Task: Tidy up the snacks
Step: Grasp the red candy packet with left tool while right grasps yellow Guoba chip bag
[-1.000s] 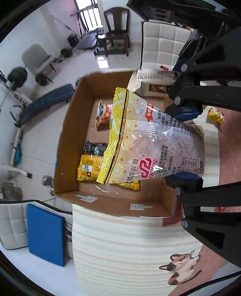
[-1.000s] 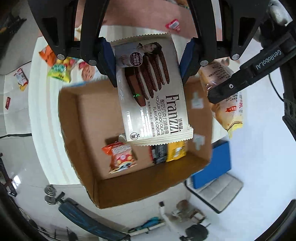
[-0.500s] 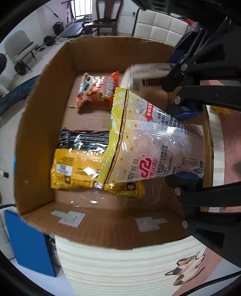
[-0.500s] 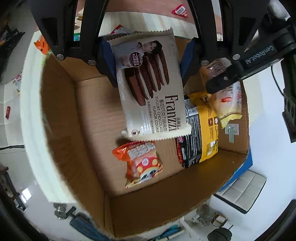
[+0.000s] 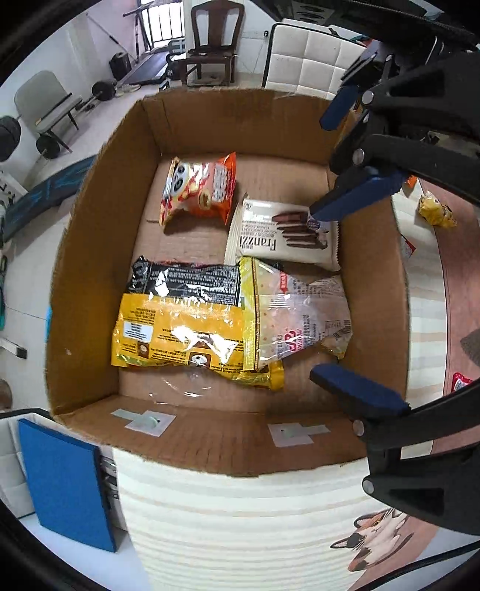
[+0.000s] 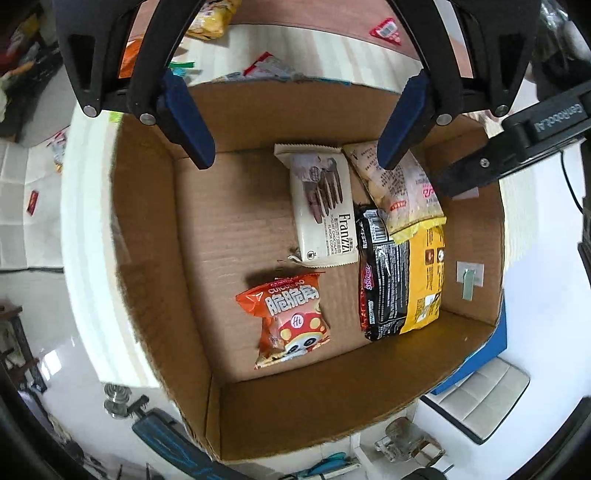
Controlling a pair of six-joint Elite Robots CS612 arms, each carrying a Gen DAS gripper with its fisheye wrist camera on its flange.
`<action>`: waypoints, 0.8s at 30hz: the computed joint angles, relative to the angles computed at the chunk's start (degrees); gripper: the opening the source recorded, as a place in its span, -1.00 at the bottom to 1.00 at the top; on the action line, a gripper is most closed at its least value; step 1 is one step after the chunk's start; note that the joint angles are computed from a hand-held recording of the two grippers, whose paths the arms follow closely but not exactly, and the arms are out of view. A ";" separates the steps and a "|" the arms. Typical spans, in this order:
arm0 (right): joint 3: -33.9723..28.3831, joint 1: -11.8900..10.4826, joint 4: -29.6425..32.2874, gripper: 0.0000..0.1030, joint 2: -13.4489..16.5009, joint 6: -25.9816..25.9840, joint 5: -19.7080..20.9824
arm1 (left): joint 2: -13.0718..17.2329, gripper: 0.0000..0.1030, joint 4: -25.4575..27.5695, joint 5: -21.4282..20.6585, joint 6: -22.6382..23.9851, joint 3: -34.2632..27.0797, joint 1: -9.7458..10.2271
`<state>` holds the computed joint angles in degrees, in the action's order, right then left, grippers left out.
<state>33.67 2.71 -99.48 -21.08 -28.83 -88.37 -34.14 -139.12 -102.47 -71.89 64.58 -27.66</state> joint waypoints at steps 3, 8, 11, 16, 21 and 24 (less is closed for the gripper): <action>5.05 0.00 -4.50 0.80 -2.83 -3.08 -0.22 | -1.40 0.53 0.02 4.31 1.43 1.01 -1.04; 13.35 -0.42 -10.94 0.80 -7.94 -7.70 1.22 | -4.21 0.53 1.44 13.57 2.66 2.82 -3.29; 17.15 -1.00 -12.28 0.80 -10.61 -9.02 3.02 | -5.90 0.53 0.05 16.68 1.66 4.98 -4.45; 23.42 -2.60 -13.17 0.80 -14.64 -9.69 4.83 | -8.94 0.53 -0.74 20.78 -1.09 9.67 -7.10; 28.46 -4.89 -11.19 0.80 -17.02 -8.08 3.88 | -10.53 0.53 -0.62 18.21 -6.13 14.50 -9.97; 30.61 -6.30 -10.68 0.80 -17.37 -5.99 2.06 | -10.58 0.53 -0.36 14.59 -9.63 16.92 -11.37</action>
